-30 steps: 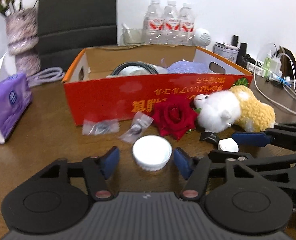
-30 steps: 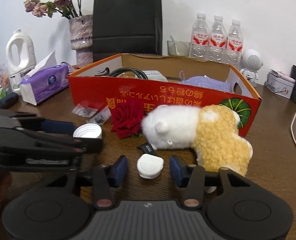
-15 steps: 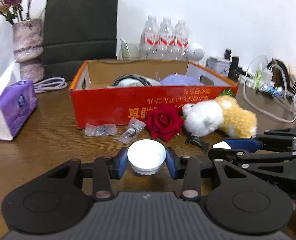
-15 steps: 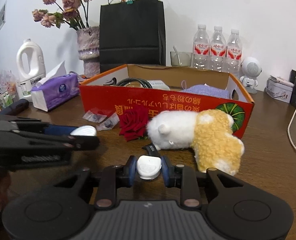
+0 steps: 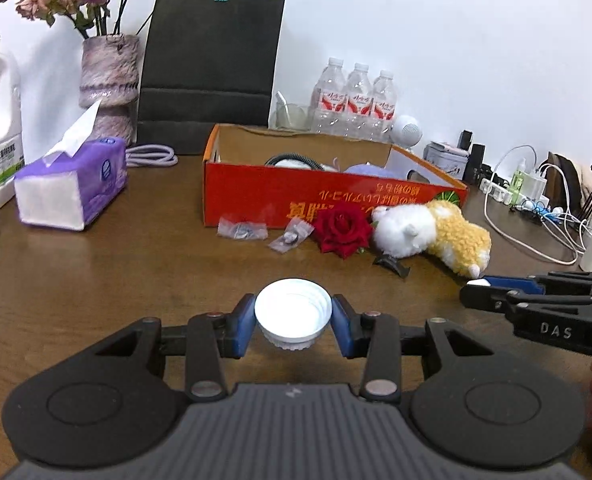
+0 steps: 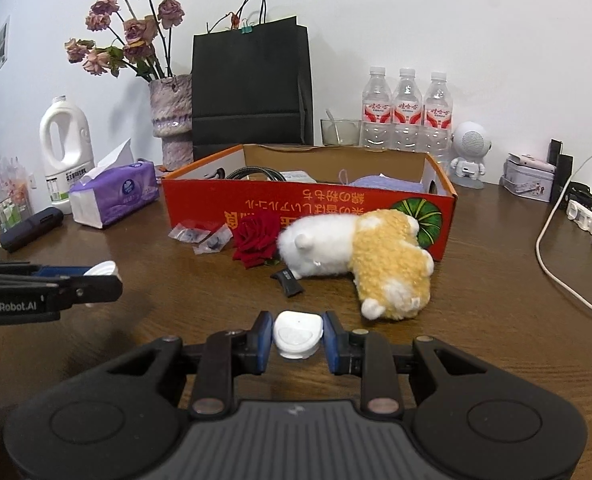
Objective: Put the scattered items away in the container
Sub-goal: 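Grasp the white cap with the left tool while the right tool grasps the white earbud case, then carry the cap and earbud case into the box and open both tools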
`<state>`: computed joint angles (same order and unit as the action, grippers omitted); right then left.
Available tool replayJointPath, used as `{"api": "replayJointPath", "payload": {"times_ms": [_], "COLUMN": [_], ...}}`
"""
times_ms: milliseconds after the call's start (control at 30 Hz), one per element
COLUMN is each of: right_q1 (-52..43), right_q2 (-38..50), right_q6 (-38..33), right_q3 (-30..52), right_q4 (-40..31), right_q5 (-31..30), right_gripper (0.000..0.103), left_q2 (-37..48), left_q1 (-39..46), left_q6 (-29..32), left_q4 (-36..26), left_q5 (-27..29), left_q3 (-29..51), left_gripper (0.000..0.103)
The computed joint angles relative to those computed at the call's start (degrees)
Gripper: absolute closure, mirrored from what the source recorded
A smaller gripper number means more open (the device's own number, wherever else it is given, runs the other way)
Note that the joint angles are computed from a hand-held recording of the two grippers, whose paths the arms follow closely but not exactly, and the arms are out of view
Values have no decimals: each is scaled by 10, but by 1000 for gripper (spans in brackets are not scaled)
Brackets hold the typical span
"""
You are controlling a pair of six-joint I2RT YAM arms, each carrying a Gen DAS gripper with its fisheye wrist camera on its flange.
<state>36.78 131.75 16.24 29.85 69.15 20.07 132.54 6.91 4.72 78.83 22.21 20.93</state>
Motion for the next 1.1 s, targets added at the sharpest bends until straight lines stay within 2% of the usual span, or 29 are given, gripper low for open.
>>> {"api": "replayJointPath", "payload": {"times_ms": [200, 333, 433, 567, 667, 767, 900, 1000, 1100], "right_q1": [-3, -32, -63, -115, -139, -158, -170, -171, -176], "right_q2": [-9, -61, -116, -174, -171, -135, -56, 4, 52], "right_q6": [-6, -31, -63, -74, -87, -86, -70, -63, -52], "right_q3": [-12, -21, -7, 61, 146, 256, 400, 480, 537], "right_q4": [17, 11, -20, -118, -206, -316, -444, -503, -543], "right_q5": [5, -18, -34, -74, -82, -98, -105, -94, -96], "right_gripper": [77, 77, 77, 77, 77, 77, 77, 77, 77], "left_q2": [-12, -80, -145, -207, -211, -177, -99, -38, 5], "left_q1": [2, 9, 6, -2, -22, -45, -75, -86, -97], "left_q6": [3, -5, -22, -55, -57, -52, -64, -82, -79], "left_q4": [-1, -33, -73, -187, -276, -375, -475, -548, -585], "left_q5": [6, 21, 20, 31, 10, -19, -92, -108, -130], "left_q3": [-5, 0, 20, 98, 180, 283, 414, 504, 560], "left_gripper": [62, 62, 62, 62, 62, 62, 62, 62, 62]}}
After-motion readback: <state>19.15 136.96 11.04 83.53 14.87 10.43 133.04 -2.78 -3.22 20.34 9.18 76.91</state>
